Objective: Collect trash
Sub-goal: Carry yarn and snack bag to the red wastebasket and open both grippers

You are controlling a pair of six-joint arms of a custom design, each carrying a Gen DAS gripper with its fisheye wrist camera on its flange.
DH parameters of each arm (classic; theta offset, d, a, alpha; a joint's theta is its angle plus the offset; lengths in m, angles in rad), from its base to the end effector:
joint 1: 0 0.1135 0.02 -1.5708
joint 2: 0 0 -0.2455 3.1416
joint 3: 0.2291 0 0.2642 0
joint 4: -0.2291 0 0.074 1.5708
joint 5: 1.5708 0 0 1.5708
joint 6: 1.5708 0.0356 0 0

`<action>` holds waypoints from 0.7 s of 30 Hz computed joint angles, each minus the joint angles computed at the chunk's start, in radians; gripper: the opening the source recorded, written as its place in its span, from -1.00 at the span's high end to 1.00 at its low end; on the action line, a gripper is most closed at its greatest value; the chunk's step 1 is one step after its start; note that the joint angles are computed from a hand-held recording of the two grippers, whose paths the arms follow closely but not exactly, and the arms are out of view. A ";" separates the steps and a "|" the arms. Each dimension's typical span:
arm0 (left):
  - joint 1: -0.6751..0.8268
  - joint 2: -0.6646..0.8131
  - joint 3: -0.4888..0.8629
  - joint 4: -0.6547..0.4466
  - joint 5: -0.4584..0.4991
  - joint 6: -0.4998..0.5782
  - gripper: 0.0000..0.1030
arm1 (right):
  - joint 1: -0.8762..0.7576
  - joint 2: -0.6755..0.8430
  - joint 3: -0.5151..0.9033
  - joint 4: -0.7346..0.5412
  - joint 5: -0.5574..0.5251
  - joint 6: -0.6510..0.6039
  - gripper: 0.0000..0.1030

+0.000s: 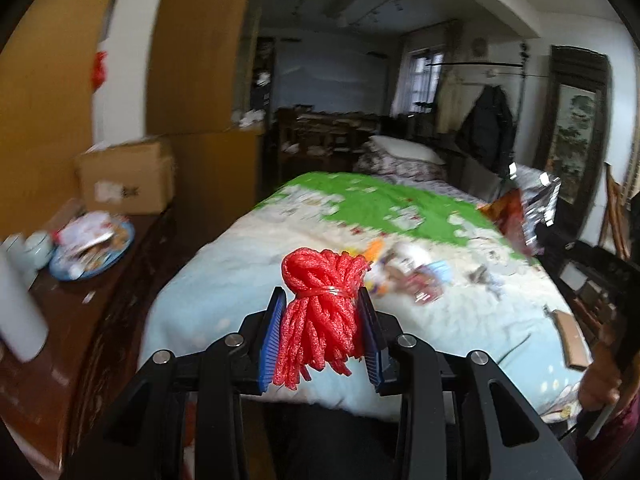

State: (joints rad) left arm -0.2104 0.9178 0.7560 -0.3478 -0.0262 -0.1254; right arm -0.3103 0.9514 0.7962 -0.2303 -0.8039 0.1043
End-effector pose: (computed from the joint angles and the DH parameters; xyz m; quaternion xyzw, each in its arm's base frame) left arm 0.2252 -0.0471 0.2728 0.0300 0.8619 -0.0734 0.5008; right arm 0.2291 -0.0466 0.2958 -0.0567 0.7920 0.2699 0.5447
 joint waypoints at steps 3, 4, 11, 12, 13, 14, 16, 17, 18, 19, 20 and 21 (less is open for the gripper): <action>0.125 -0.050 -0.064 -0.054 0.061 0.013 0.31 | 0.070 -0.016 -0.005 -0.043 0.010 -0.016 0.96; 0.184 -0.048 -0.087 -0.065 0.093 0.024 0.31 | 0.097 -0.011 -0.005 -0.053 0.018 -0.020 0.96; 0.512 0.226 -0.151 0.008 0.222 0.130 -0.47 | 0.321 0.058 0.012 -0.091 0.139 -0.023 0.96; 0.549 0.264 -0.148 0.018 0.231 0.138 -0.56 | 0.360 0.081 0.019 -0.092 0.166 -0.026 0.96; 0.583 0.300 -0.148 0.030 0.245 0.142 -0.58 | 0.385 0.094 0.023 -0.095 0.182 -0.027 0.96; 0.618 0.341 -0.140 0.038 0.267 0.143 -0.61 | 0.417 0.114 0.034 -0.102 0.200 -0.028 0.96; 0.666 0.394 -0.125 0.051 0.303 0.145 -0.70 | 0.471 0.156 0.052 -0.108 0.227 -0.036 0.96; 0.689 0.407 -0.123 0.063 0.309 0.146 -0.74 | 0.503 0.179 0.065 -0.114 0.244 -0.038 0.96; 0.702 0.408 -0.126 0.076 0.301 0.145 -0.76 | 0.539 0.209 0.079 -0.116 0.260 -0.039 0.96; 0.706 0.406 -0.130 0.090 0.284 0.143 -0.78 | 0.564 0.235 0.092 -0.121 0.267 -0.044 0.96; 0.709 0.399 -0.140 0.109 0.257 0.142 -0.81 | 0.595 0.257 0.100 -0.118 0.280 -0.041 0.96; 0.713 0.392 -0.148 0.122 0.227 0.145 -0.85 | 0.627 0.284 0.113 -0.118 0.292 -0.039 0.96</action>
